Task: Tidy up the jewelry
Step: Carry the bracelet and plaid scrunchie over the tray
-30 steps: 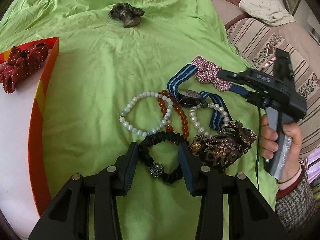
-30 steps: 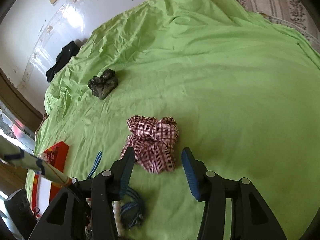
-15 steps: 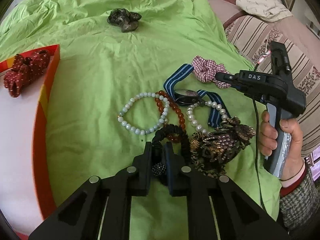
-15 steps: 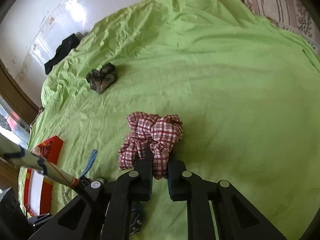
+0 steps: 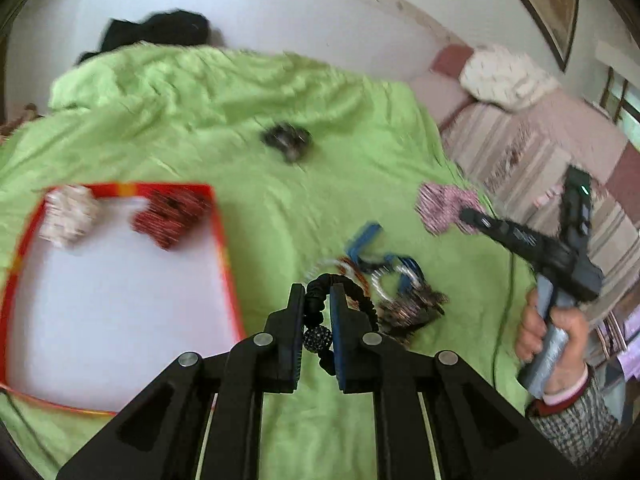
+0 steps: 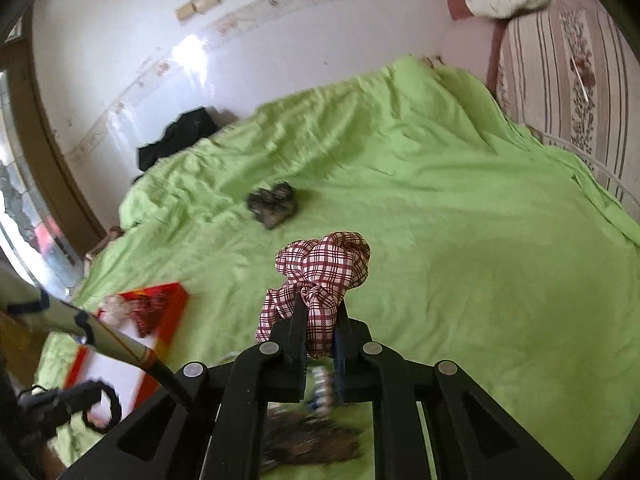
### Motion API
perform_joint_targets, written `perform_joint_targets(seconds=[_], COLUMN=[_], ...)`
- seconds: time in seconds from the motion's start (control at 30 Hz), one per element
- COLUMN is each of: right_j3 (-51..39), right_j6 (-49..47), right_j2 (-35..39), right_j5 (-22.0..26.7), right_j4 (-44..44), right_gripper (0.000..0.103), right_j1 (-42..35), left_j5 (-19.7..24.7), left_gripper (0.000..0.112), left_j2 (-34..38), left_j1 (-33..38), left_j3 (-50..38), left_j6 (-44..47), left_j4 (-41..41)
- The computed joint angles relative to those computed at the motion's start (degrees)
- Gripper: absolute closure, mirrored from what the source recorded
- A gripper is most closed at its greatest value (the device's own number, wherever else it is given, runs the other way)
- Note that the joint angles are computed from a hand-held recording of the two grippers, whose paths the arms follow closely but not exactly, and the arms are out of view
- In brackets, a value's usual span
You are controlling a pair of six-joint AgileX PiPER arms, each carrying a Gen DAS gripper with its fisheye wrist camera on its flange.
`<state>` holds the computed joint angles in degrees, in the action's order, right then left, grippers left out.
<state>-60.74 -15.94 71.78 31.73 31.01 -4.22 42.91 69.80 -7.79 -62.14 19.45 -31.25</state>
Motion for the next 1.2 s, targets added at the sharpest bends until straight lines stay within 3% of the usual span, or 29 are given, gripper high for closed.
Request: perform_joint_targets(seconds=[0.27, 0.53, 0.87, 0.97, 1.2], right_j3=[-5.65, -13.97, -36.46, -44.67, -61.70], right_j6=[16.44, 27.57, 31.30, 32.73, 35.39], right_j2=[1.44, 13.22, 35.87, 42.66, 54.03], right_j5=[3.70, 4.70, 11.70, 14.90, 22.44], right_j4=[-14.13, -21.70, -22.35, -22.50, -24.79], right_gripper=[0.092, 0.092, 0.092, 0.092, 0.092], right_j1=[14.62, 30.79, 39.10, 39.96, 41.29], left_j5=[5.43, 4.99, 4.18, 5.28, 3.20], left_gripper=[0.100, 0.100, 0.100, 0.100, 0.100], left_j2=[1.82, 10.65, 22.50, 24.13, 25.09], left_j1=[18.70, 31.77, 34.36, 35.42, 34.41], left_j3=[-2.97, -4.84, -13.10, -14.75, -15.90], left_j6=[10.45, 16.58, 8.89, 8.08, 5.63], left_j4=[-5.59, -10.05, -1.39, -1.23, 2.37])
